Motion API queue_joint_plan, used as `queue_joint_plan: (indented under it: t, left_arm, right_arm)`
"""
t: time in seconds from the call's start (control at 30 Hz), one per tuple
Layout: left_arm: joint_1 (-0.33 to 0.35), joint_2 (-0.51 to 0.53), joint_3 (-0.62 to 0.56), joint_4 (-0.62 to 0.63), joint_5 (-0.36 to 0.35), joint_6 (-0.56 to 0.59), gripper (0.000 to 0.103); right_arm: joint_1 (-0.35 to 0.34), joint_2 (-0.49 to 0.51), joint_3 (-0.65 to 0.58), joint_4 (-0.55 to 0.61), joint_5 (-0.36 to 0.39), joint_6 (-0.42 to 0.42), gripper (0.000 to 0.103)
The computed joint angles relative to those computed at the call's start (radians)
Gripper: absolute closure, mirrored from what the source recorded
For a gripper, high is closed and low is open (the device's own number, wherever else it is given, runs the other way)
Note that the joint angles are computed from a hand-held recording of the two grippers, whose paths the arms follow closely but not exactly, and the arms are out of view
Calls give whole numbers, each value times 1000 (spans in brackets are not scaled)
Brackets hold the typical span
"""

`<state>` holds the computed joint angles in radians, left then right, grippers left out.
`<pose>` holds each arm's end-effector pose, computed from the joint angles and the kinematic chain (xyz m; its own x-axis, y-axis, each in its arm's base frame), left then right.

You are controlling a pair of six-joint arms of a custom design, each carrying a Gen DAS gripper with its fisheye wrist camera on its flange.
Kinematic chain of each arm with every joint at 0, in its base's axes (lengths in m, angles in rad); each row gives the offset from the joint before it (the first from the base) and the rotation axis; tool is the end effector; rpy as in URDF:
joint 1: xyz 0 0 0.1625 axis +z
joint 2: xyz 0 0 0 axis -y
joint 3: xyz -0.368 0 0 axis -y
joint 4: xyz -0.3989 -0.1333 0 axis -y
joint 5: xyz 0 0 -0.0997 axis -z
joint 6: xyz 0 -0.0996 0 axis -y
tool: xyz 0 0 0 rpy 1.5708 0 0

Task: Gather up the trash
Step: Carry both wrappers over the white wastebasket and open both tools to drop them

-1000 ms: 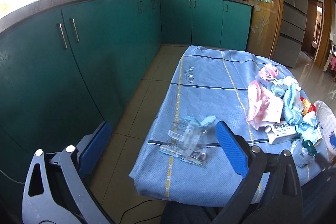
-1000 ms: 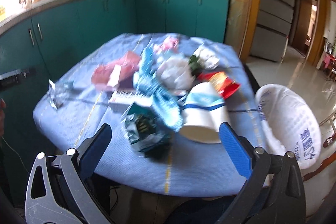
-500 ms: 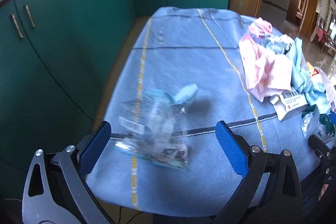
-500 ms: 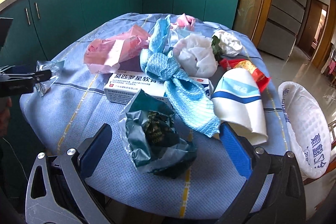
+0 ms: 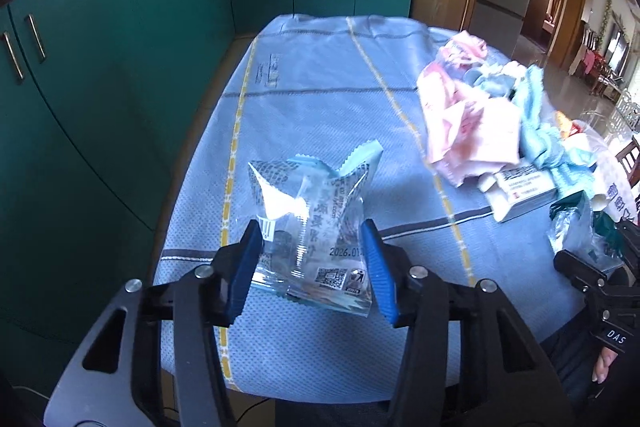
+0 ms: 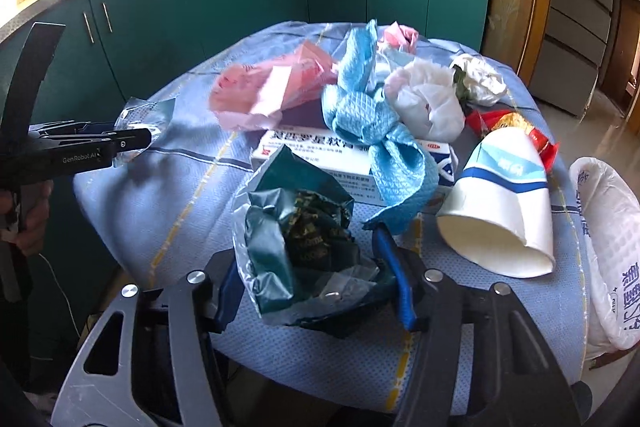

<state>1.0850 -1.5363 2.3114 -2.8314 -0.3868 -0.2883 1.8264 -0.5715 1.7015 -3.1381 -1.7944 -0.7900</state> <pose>0.0111 -0.4620 0.2644 -0.6307 -0.4199 -0.6526 0.2437 0.6912 -0.6803 0.2621 -0.5632 -0.0450 -0.5180 -0.7322 0.4422 -0.8482 0.5063 -0.1554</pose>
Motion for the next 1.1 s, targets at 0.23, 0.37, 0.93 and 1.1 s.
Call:
queue_joint_plan:
  t: [0.23,0.37,0.93,1.1]
  left_arm:
    - [-69,4,8,-51,38,35,51]
    - [-104,24,-7,-115,45,91,51]
    - [-180,544,-454,-391,-146,504,51]
    - [-158,729,-639,-301,-296,520,51]
  right_arm:
    - [0,-83,32,41,100,26,44]
    - [2,-123,-14,121,163,34,44]
    - [-158,-29,-411,-23,-29,80,44]
    - [-216,-9,-481,125,-194,179,43]
